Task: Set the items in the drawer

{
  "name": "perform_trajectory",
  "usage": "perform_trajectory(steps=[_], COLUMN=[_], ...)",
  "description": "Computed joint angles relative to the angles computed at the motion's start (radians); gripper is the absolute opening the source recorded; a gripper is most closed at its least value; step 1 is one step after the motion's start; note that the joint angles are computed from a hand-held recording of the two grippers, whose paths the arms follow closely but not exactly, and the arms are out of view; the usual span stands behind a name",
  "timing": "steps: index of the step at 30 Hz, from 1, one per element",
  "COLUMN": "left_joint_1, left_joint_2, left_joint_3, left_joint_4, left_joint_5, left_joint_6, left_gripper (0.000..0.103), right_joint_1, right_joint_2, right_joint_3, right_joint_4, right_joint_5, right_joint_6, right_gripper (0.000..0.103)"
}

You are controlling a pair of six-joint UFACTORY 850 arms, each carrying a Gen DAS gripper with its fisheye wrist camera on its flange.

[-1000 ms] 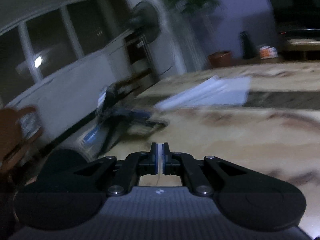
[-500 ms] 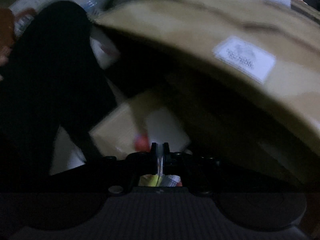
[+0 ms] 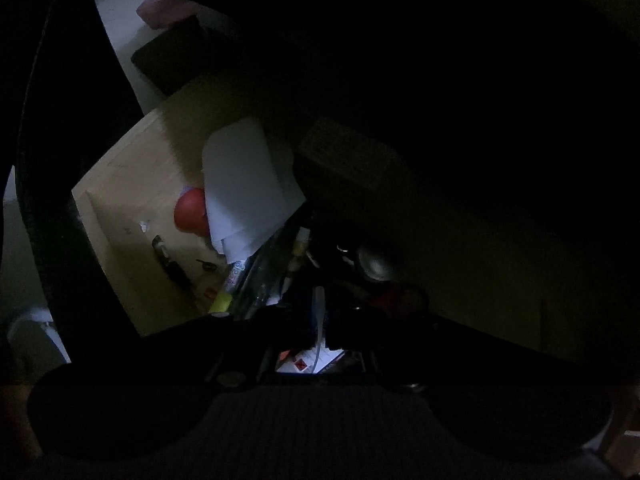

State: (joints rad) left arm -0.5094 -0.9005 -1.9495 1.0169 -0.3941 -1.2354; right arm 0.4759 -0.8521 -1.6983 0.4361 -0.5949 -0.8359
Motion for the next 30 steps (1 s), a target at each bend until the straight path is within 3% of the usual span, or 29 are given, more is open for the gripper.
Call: perform_trajectory(steps=[3,10,13,18,20,22,23,25,27,30], left_joint_1=[0.0,0.0,0.0,0.0,0.0,0.0,0.0,0.0,0.0,0.0], left_joint_2=[0.0,0.0,0.0,0.0,0.0,0.0,0.0,0.0,0.0,0.0], left_joint_3=[0.0,0.0,0.0,0.0,0.0,0.0,0.0,0.0,0.0,0.0], left_joint_4=[0.0,0.0,0.0,0.0,0.0,0.0,0.0,0.0,0.0,0.0], left_joint_5=[0.0,0.0,0.0,0.0,0.0,0.0,0.0,0.0,0.0,0.0], left_joint_6=[0.0,0.0,0.0,0.0,0.0,0.0,0.0,0.0,0.0,0.0], left_gripper=[0.103,0.103,0.103,0.103,0.103,0.103,0.103,0.103,0.103,0.103], right_joint_1=[0.002,-0.014,-0.025,-0.058,-0.087,-0.114,-0.124,-0.133,-0.12,-0.084], right_joint_2=[-0.004,0.016,0.04,0.094,0.118,0.143,0.154,0.177,0.178,0.112], right_joint_3=[-0.004,0.003,0.003,0.014,0.026,0.042,0.051,0.073,0.047,-0.08], right_joint_4=[-0.008,0.1,0.254,0.563,0.731,0.9,0.986,1.174,1.271,1.265], right_joint_5=[-0.017,0.011,-0.097,-0.365,-0.439,-0.459,-0.44,-0.323,-0.124,0.161], right_joint_6=[0.009,-0.043,-0.221,-0.538,-0.626,-0.706,-0.743,-0.813,-0.824,-0.752], right_gripper=[0.012,0.013,0.013,0.02,0.023,0.027,0.033,0.045,0.046,0.046])
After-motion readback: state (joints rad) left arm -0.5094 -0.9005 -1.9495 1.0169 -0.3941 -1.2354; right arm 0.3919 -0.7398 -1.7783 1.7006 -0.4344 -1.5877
